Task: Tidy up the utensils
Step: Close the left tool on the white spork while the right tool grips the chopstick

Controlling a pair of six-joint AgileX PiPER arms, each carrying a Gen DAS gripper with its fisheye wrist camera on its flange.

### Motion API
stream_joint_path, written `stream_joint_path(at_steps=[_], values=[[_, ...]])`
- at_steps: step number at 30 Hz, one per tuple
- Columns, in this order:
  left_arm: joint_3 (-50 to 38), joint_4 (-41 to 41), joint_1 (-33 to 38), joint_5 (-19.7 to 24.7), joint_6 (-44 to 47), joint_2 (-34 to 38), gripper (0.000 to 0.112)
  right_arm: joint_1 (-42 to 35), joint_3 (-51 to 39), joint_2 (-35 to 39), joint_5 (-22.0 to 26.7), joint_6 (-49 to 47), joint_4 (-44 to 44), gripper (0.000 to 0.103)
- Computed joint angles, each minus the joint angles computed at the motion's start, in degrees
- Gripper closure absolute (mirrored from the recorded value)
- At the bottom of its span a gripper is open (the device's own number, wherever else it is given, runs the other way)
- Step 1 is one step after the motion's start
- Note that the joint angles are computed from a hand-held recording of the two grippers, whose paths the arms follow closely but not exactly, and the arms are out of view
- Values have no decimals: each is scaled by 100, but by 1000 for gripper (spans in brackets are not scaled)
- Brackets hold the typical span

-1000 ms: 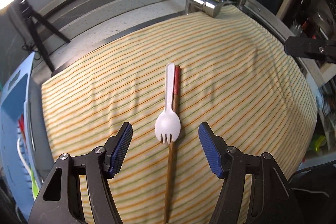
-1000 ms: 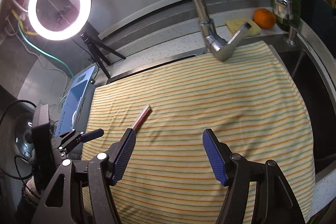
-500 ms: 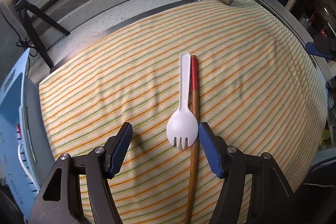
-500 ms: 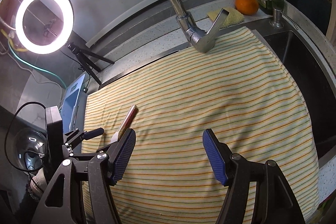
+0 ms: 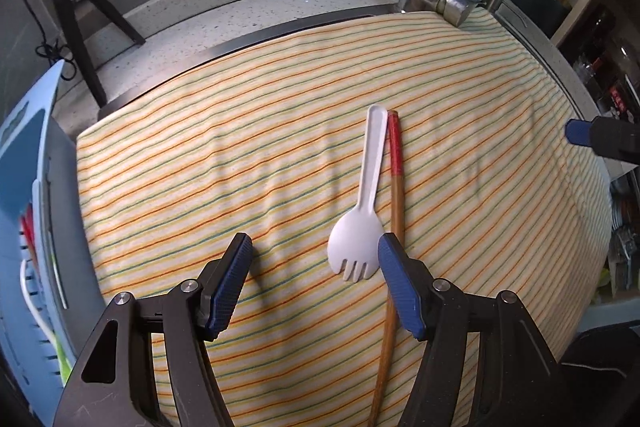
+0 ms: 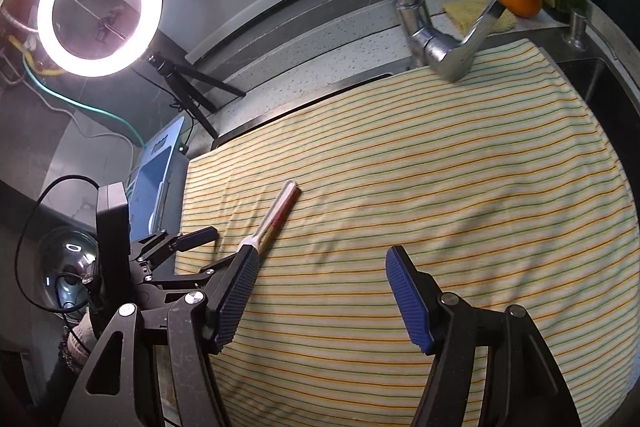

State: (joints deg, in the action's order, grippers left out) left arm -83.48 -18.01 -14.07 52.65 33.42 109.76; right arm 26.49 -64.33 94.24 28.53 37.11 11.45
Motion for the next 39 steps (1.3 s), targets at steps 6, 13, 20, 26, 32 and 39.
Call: stream_joint_path(at_steps=[6,13,20,26,32,39], values=[[-480,200,-338,106,32,329,66,-117,-23,180,-37,-406,743,52],[-957,246,-465,361,150,626,99,-302,78,290,-120,-1039,1800,64],[-279,-4,-116,194,326,212,102,-244,-824,1194,289,-1624,2584,69],[375,-230,211,18,524,-207,103,-24,-2267,2331,1090,-898,2172,75],[877,-435,570,-124,807,-527,104,291,-3810,3193,2089,338,919,76],[976,-540,592,-278,961,-497,103,579,-5253,3864,3209,713,-183,90]])
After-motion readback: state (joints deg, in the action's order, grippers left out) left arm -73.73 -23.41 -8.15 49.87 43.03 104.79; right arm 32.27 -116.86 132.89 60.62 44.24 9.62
